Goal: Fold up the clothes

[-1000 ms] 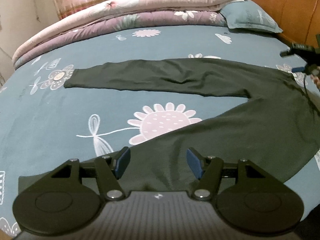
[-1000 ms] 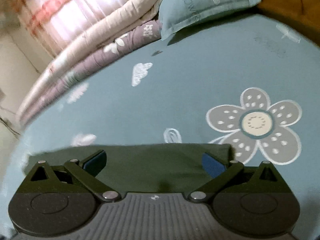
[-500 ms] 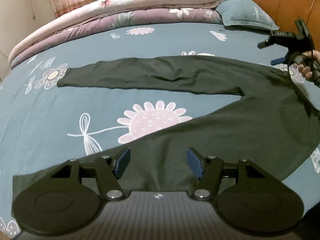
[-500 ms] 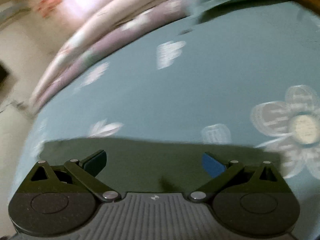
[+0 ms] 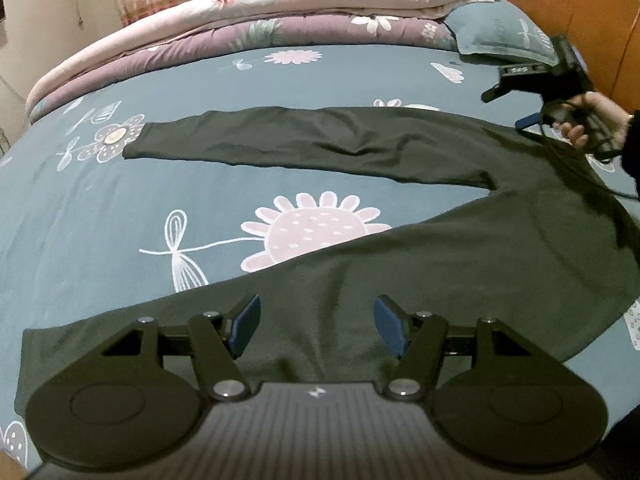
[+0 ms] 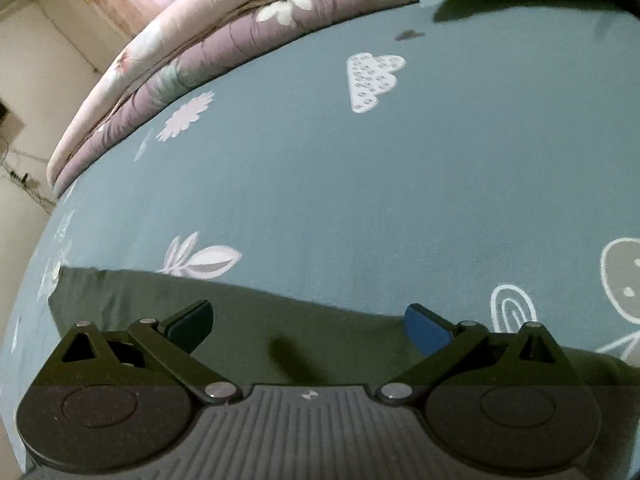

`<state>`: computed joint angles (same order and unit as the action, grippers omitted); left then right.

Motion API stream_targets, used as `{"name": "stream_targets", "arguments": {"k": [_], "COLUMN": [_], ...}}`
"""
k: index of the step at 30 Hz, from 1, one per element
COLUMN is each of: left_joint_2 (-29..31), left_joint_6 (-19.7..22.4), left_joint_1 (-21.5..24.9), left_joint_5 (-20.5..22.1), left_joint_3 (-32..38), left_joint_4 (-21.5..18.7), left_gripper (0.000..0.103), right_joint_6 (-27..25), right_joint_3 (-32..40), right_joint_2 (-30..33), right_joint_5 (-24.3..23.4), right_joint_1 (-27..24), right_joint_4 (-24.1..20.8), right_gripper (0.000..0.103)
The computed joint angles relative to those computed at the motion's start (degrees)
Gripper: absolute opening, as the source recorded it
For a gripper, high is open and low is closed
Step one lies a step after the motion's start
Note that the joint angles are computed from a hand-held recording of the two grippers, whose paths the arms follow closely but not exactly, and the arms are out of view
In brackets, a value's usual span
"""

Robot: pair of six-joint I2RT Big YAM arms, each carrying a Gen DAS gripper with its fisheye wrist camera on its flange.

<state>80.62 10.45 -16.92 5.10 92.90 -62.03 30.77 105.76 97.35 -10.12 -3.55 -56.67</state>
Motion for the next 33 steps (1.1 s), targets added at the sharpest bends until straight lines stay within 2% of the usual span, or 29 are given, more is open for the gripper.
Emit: {"name": "stream_targets", "arguments": {"k": [6, 8, 12, 14, 16, 17, 20, 24, 26, 29, 33], "left_joint_2": [1.26, 1.66, 2.29, 2.21, 1.73, 1.70, 2.18, 1.53, 0.86, 0.24, -0.45], "left_joint_6": [-1.70, -2.89, -5.65, -6.87, -7.27, -7.62, -8.42, -8.87, -9.24, -9.68, -9.96], "left_joint_1": [0.43, 0.52, 0.41, 0.20, 0.28, 0.37, 0.30, 0.59, 1.01, 1.81, 3.63], "left_joint_5": [1.49, 2.61, 2.98, 2.42, 2.97, 3.13, 1.52, 1.09, 0.97, 0.96, 1.18], "left_joint_3": [-0.30, -0.59, -0.61, -0.46, -0.25, 0.01, 1.17, 1.30, 0.80, 0.32, -0.80], "left_joint_4": [0.23, -0.15, -2.16, -3.10, -3.34, -3.45, -3.76, -3.33, -2.99, -2.85, -2.69], "left_gripper": [0.065, 0.065, 0.065, 0.065, 0.065, 0.065, 0.065, 0.065, 0.065, 0.065, 0.065], "right_joint_6": [-1.69, -2.42, -2.37, -1.16, -1.88, -2.27, -6.40, -12.07, -14.31, -17.43, -14.55], "right_joint_3": [-0.18, -1.25, -2.08, -0.53, -2.22, -3.75, -5.40, -3.40, -0.57, 1.59, 0.89], "right_joint_2": [-0.68, -0.28, -0.06, 0.05, -2.17, -3.69, -6.08, -4.33, -1.41, 1.71, 2.46], "right_joint_5": [-4.37, -2.38, 1.54, 8.08, 4.31, 0.65, -4.85, -7.02, -7.27, -2.93, -1.67], "right_joint_1": [2.44, 3.09, 3.11, 4.27, 4.86, 5.11, 7.83, 11.96, 13.80, 16.27, 17.29], "right_joint_4": [-3.78, -3.39, 1.27, -0.73, 2.03, 4.33, 8.05, 8.57, 6.93, 4.24, -0.15], "right_gripper": [0.103, 0.103, 0.103, 0.103, 0.103, 0.103, 0.103, 0.103, 0.103, 0.103, 0.103]}}
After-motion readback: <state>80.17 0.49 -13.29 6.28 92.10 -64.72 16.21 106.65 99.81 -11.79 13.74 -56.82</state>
